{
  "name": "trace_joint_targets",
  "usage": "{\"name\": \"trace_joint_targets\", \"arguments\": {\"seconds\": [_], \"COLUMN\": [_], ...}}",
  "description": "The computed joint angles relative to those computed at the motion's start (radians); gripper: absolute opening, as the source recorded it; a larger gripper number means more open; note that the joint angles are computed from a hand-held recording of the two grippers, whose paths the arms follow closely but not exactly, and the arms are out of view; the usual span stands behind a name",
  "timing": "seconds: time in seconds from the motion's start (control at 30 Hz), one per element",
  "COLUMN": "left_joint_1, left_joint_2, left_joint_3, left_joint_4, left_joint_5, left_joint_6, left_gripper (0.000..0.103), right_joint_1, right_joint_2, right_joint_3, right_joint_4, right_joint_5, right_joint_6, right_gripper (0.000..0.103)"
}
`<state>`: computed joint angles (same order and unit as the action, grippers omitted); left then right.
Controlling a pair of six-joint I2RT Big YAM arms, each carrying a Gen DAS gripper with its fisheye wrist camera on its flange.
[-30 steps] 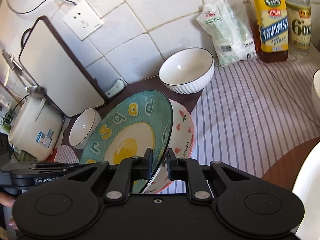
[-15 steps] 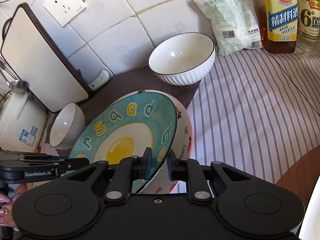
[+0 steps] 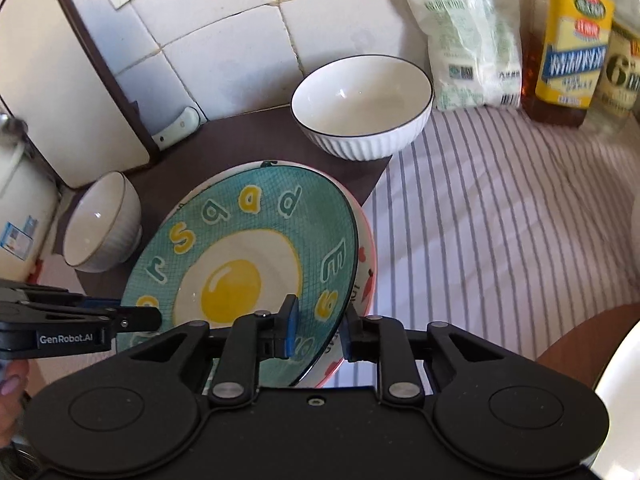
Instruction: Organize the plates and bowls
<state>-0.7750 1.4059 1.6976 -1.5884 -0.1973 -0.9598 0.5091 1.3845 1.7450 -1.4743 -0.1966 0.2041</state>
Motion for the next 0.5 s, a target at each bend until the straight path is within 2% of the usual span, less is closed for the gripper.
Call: {"name": "trace_joint_targets", "arguments": {"seconds": [0.07, 0.23, 0.33, 0.5], "left_joint_1": [-0.018, -0.036, -0.047, -0.042], "left_joint_2": [0.015, 0.012, 0.023, 0.021], "left_joint_3": [0.015, 0.013, 0.025, 0.024], "left_joint_4": [-0.020, -0.029, -0.043, -0.045], "left_joint_5": [-0.038, -0.073, -0.099, -0.096], "left_joint_6": [-0.013, -0.056, -0.050, -0.057], "left_gripper": [0.029, 0.028, 0.028, 0.025], "right_joint_1": [0.012, 0.015, 0.024, 0.037], "right_joint_2": [0.001, -0.002, 0.000, 0.001], "right_joint_3": [0.004, 0.002, 0.012, 0.022], "right_joint_4": [0.002, 0.005, -0.010, -0.025], "right_joint_5": [0.035, 0.045, 0.061, 0.097], "right_joint_6": [-0.026, -0.029, -0.036, -0.030], "right_gripper": [0.029, 0.030, 0.030, 0.031]}}
